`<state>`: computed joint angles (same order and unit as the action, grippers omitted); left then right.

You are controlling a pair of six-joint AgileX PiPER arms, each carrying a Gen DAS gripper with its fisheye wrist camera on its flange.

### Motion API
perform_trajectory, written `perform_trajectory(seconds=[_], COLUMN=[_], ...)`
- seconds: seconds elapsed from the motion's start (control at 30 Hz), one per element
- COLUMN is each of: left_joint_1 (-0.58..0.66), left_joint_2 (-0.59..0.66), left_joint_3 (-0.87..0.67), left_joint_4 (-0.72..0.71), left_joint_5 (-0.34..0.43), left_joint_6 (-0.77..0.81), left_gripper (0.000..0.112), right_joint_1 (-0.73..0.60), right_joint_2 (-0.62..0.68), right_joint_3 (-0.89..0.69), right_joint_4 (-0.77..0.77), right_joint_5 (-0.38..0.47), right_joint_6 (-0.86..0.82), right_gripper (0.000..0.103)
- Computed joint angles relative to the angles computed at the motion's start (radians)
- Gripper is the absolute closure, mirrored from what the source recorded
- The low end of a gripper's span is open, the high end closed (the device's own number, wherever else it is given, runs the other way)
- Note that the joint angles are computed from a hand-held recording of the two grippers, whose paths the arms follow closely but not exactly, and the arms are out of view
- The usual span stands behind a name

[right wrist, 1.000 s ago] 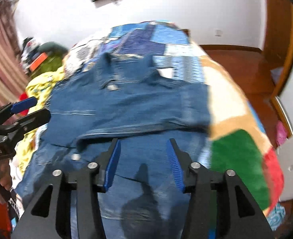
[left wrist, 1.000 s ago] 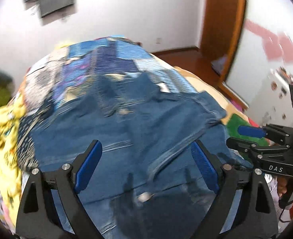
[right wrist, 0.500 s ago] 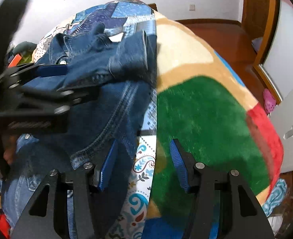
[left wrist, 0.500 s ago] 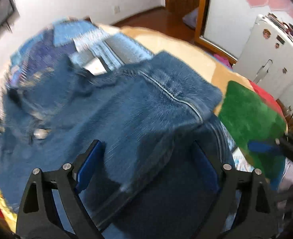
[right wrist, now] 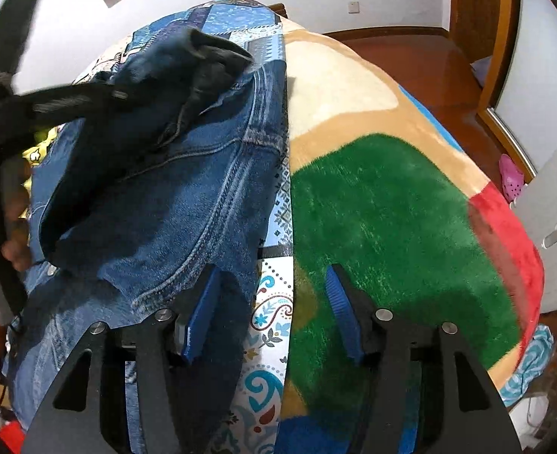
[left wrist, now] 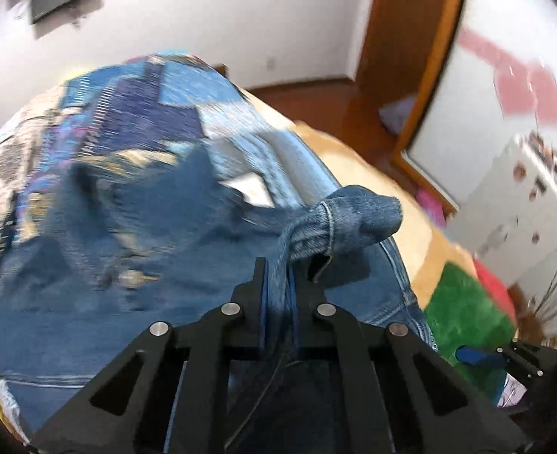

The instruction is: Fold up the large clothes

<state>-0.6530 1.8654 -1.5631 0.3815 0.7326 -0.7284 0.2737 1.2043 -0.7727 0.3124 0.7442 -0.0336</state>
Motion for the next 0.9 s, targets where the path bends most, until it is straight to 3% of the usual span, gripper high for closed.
perform_trajectory(seconds=[0.1,0.27,0.43,0.53,0.6,0.67,0.9], left_joint_1=[0.042,0.137,0.294,0.324,0.335,0.326,0.326], left_joint_2=[-0.147,-0.382,-0.476,-0.467,-0.429,-0.372,-0.073], left_joint_3=[0.120,0.290,0.355,0.370,0.363,0.339,0.093], left_joint_4=[0.062,0.148,-0.129,-0.253,-0.354,-0.412,-0.609], left_joint_5=[-0.028,-0.046,-0.048,-0.024,-0.019,-0.031,0.030], left_joint_6=[-0.047,-0.109,0.119,0.229,0.316,0.364,0.537], left_gripper=[0.108,0.108,0.108,0.101,0.077,0.066,0.059], right_joint_1=[0.011,0.110,0.149,0.162,0.170,0.159,0.109], right_joint_2=[-0.014,-0.001,0.120,0.166,0.160,0.149,0.145], right_joint_3=[-0.041,-0.098,-0.135,-0.131,-0.117,-0.102,-0.078], right_joint_4=[0.008,-0.076,-0.060,-0.056,-0.062,-0.038,0.061], right_joint_5=[0.011,-0.031,-0.040,-0.035,-0.029,-0.028,-0.025], right_joint_6=[0.010,0.107,0.097,0.107,0.121,0.099,-0.016], right_gripper=[0.049,0.038,0.037,0.037,0.028,0.025,0.024])
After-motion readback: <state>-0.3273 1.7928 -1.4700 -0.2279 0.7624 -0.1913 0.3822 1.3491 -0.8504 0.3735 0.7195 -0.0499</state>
